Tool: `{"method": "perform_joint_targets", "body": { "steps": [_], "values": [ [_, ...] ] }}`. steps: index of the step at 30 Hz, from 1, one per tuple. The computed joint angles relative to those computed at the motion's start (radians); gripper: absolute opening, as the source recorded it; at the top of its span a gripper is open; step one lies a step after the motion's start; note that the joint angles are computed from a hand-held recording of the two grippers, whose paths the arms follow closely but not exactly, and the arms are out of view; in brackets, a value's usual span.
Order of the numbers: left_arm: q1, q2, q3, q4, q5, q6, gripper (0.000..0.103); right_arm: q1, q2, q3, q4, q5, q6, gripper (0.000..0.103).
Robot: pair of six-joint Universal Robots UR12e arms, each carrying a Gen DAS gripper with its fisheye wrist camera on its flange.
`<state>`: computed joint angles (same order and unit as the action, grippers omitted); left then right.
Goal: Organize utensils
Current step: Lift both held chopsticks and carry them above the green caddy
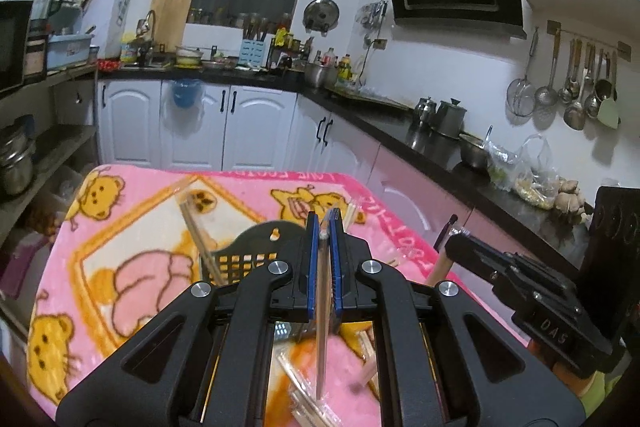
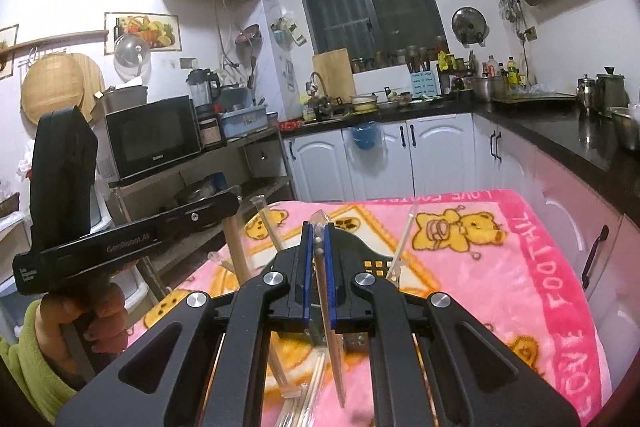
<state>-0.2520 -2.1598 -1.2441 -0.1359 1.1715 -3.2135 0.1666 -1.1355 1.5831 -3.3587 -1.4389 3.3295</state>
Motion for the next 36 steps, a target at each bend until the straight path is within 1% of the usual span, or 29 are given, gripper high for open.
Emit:
{"method": "perform_joint_targets", "body": {
  "steps": [9,16,22,27,30,36],
  "values": [
    [-0.008,-0.01,0.031,0.025,0.007,-0.009,0.003,0.002,0.007,-0.025,-0.016,0.007,-0.013,0.006],
    [-0.012,-0.025,0.071,0.041,0.023,-0.012,0.003,0.006,0.018,-0.061,-0.025,0.005,-0.031,0.006],
    [-0.011,-0.04,0.113,0.049,0.033,-0.031,0.003,0.006,0.032,-0.104,-0.022,0.009,-0.036,0.006],
    [-0.013,-0.057,0.152,0.057,0.059,-0.044,0.003,0.006,0.047,-0.147,-0.022,-0.006,-0.036,0.006],
    [-0.018,-0.071,0.18,0.069,0.096,-0.045,0.003,0.003,0.054,-0.169,-0.026,-0.017,-0.045,0.006],
    [-0.024,-0.101,0.233,0.07,0.148,-0.06,0.003,-0.002,0.076,-0.214,-0.029,-0.035,-0.058,0.006]
  ]
}}
